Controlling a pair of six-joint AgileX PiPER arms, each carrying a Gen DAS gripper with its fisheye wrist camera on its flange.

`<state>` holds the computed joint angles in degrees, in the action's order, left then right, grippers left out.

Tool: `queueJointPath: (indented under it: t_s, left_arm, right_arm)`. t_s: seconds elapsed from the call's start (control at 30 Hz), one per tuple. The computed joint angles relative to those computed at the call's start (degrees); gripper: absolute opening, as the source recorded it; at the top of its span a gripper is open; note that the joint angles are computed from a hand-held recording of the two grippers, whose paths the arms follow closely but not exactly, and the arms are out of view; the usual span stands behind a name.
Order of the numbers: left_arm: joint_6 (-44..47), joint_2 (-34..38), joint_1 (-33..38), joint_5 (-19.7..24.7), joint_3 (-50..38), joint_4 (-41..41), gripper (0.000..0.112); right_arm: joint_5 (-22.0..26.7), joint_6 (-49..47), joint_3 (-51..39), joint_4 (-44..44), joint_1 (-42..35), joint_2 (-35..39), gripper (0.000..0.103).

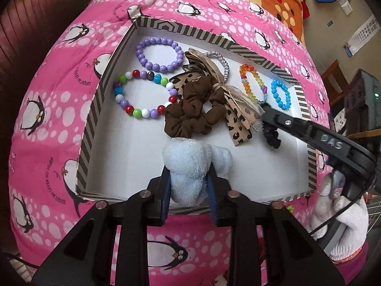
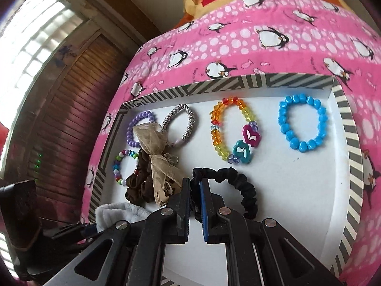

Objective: Organize jewelry
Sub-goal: 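Carry both scrunchies into the striped tray and open both tools to release them, then withdraw both open tools toward the red bow and bead bracelet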

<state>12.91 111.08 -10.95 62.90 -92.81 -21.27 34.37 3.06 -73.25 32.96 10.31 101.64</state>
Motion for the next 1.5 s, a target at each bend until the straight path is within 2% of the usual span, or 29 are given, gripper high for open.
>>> queueJointPath:
  t_s: [0.03,0.1,0.17,0.37,0.5,0.73,0.93,1.17,1.5]
  left_arm:
    - [-0.1,0.0,-0.1,0.0,0.0,0.0,0.038]
    - [0.0,-0.4,-0.2,-0.1,0.3,-0.2,0.042]
    - [-0.3,-1.2,-0.5,-0.4,1.0,0.6,0.044]
    - [-0.8,-5.3,-1.2,-3.1,4.6,2.7,0.047]
    - [-0.9,-8.7,-1.8,-5.3,7.3,3.3,0.061]
    - [-1.9,-14.0,-3.6,-7.8,11.5,5.2,0.062]
    - [-2.7,-19.1,-5.2,-9.9,15.9,6.6,0.062]
    - [-5.6,-25.3,-8.5,-12.2,22.0,9.0,0.062]
    - [-11.9,-32.7,-14.8,-13.4,29.1,13.0,0.062]
  right_arm:
    - [-0.3,0.4,0.6,-0.4,0.0,-0.7,0.012]
    - [-1.2,0.3,2.0,0.2,-0.5,-2.5,0.029]
    - [-1.8,-0.5,3.2,1.4,-1.0,-3.8,0.032]
    - [-2.1,3.6,6.7,-2.2,-0.3,-9.0,0.032]
    - [-2.7,12.7,9.8,-12.6,3.3,-14.5,0.033]
    - [-2.0,25.7,15.2,-25.5,8.8,-22.9,0.034]
    - [-1.3,34.7,19.3,-33.7,12.6,-28.5,0.039]
    - [2.2,44.9,24.6,-42.9,17.5,-35.8,0.039]
    - [9.0,56.8,31.5,-50.7,25.2,-46.2,0.04]
